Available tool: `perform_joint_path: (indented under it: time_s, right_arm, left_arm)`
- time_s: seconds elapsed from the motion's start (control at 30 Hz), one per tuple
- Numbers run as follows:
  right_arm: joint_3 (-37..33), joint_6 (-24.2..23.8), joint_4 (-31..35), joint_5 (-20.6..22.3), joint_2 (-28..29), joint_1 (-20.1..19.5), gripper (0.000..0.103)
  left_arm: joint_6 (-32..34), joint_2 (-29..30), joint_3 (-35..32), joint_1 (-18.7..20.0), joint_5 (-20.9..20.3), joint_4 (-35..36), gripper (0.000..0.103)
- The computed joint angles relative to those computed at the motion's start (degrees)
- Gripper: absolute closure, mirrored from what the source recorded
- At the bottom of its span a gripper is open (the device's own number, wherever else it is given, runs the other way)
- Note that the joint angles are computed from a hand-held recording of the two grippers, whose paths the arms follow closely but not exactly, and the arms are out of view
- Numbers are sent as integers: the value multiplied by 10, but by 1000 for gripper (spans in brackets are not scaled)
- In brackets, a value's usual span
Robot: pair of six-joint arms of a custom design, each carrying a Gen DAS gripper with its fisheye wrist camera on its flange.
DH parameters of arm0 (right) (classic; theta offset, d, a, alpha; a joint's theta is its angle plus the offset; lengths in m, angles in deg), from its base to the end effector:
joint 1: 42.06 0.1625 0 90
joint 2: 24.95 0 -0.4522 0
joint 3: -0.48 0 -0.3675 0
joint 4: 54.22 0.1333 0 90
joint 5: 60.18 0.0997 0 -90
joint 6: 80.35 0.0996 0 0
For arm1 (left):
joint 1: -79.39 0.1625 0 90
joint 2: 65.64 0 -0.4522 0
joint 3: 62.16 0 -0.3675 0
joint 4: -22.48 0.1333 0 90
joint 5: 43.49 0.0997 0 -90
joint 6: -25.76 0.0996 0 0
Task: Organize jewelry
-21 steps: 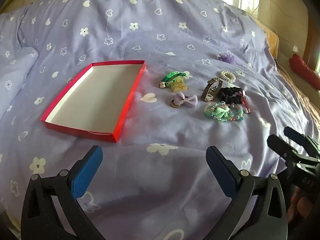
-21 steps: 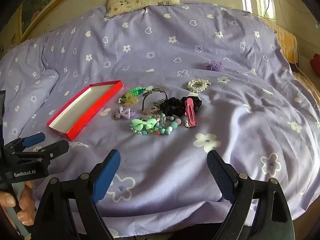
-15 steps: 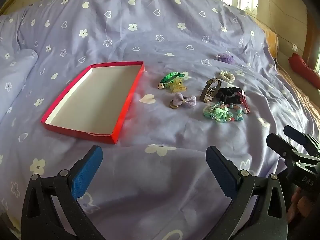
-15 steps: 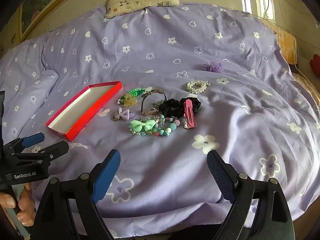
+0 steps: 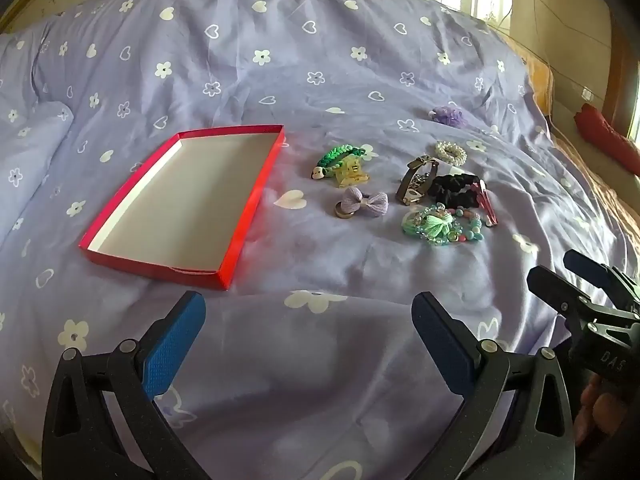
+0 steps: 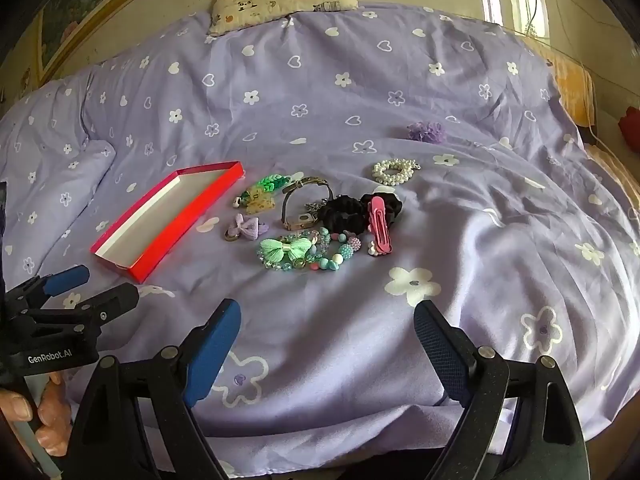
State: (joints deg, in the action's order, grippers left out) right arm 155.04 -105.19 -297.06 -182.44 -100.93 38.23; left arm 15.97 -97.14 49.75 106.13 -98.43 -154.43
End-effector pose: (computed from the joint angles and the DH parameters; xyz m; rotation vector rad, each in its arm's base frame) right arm 0.0300 -0.2998 0.3141 -0.1667 -1.9916 1.2438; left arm -0.4100 -0.4199 -0.0333 1.1487 2.3861 -0.6186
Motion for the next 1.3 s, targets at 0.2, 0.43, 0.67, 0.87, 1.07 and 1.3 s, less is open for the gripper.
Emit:
perform_joint_path:
  time_s: [0.2,0.43,0.67,0.87,1.07,1.3]
  right_arm:
    - [-1,0,0,-1,-1,2,13]
    - [0,-4,-12,-2,0,5,13]
    - [0,-1,-5,-4,-4,8,13]
    - [-1,1,0,-8,-4,12,13]
    - [-1,1,-1,-9,-3,14,13]
    - [-4,4,5,-11,-6,17,13]
  left_arm:
    - [3,2,1,-1,2,-12,0]
    - [14,4,4,-4,3,-25,0]
    - [14,4,4,-5,4,-27,0]
    - [14,5,4,-5,4,-28,0]
    - [14,4,4,-5,4,-27,0]
    - [15,5,5,-5,5,-28,0]
